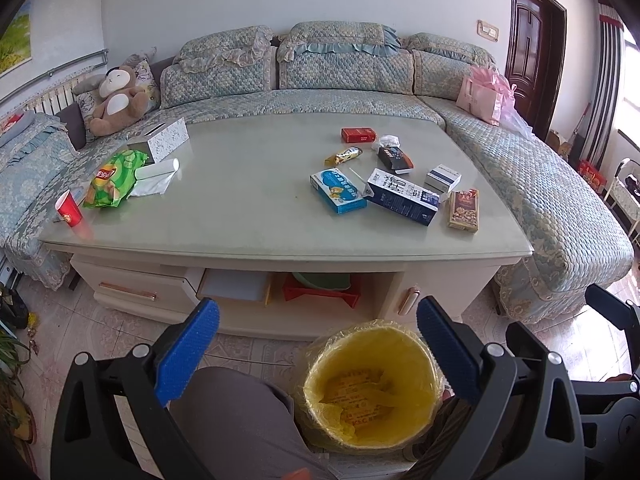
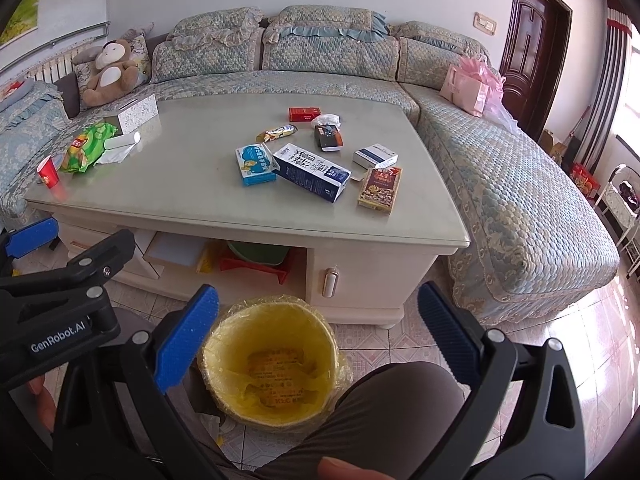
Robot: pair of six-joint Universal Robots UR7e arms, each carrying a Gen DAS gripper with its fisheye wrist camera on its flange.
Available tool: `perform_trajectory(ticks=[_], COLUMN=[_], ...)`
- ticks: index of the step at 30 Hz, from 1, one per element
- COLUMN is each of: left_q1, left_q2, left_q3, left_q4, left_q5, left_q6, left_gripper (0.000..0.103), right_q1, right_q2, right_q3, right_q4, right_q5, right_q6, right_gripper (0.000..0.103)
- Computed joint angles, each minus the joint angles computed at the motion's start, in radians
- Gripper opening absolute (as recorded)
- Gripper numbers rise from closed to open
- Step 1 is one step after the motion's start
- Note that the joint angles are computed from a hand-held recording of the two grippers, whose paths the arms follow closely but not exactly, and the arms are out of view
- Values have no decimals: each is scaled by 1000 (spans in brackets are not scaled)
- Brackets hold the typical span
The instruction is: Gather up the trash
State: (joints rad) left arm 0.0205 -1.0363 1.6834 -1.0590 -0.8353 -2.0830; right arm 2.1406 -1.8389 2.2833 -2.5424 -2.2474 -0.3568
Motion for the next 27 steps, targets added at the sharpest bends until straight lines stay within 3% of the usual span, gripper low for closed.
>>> perform_trajectory(ticks=[16, 27], left_q1=[118, 228], left_q2=[-17, -50], left_q3=[-25, 4], left_q4=[57, -89], left_q5=[132, 243], left_q6=[43, 225], left_gripper=[97, 97], right_q1=[-62, -95], right_q2=[193, 347], right_q3=[-100, -203], right_q4=[-158, -228], right_q5=[-19, -17], right_q6=[-49, -87], right_gripper=[97, 97])
